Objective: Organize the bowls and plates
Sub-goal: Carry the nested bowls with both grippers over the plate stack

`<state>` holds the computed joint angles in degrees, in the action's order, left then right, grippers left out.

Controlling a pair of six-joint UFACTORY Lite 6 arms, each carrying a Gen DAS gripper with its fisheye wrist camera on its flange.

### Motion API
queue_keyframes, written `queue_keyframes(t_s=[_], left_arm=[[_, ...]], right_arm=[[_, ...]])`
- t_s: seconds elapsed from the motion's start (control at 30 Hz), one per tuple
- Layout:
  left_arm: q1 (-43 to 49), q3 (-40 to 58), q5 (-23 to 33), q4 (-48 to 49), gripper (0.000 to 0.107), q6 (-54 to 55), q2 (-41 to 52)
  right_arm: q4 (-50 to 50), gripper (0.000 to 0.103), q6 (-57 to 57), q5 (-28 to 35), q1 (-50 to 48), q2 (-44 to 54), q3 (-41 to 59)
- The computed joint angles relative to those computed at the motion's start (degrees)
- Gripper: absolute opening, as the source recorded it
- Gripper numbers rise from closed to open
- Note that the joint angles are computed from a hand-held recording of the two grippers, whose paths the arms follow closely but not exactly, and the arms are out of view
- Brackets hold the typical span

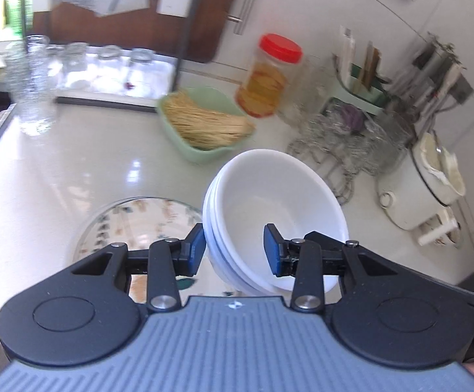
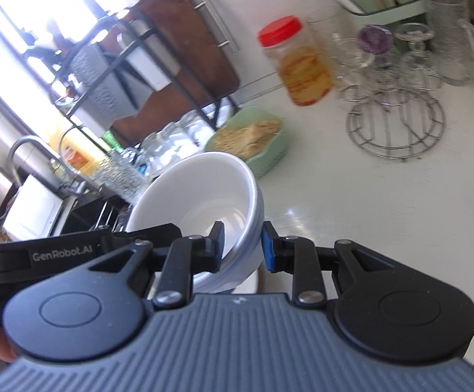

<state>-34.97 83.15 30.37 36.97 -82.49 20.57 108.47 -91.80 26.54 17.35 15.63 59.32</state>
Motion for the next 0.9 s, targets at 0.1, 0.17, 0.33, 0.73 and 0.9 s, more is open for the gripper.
queue_keyframes(t_s=[0.1, 0.17, 0.33, 0.73, 0.9], left_arm=[[-0.41, -4.1, 1.64, 1.95, 0.043, -4.72, -2.84], [0.08, -7.17, 1.2, 1.84, 0.043, -6.54, -4.64], [1.76, -12.11, -0.9, 2.08, 0.043, -10.04, -5.77], [5.2, -20.91, -7.73, 3.6, 0.043, -12.95, -7.77], [8.79, -21.7, -12.35, 2.05, 0.043, -9.13, -5.47]], right_arm=[[-3.56, 0.028, 2.8, -0.03, 1.82, 1.35, 2.02], [-5.51, 0.028, 4.58, 0.26, 2.62, 2.61, 3.45], [-7.82, 0.028, 6.5, -0.1, 4.64, 6.4, 6.43], [-6.0, 0.028, 5.88, -6.36, 10.26, 13.47, 12.31], [-10.3, 0.028, 10.33, -9.64, 12.02, 17.17, 15.78]])
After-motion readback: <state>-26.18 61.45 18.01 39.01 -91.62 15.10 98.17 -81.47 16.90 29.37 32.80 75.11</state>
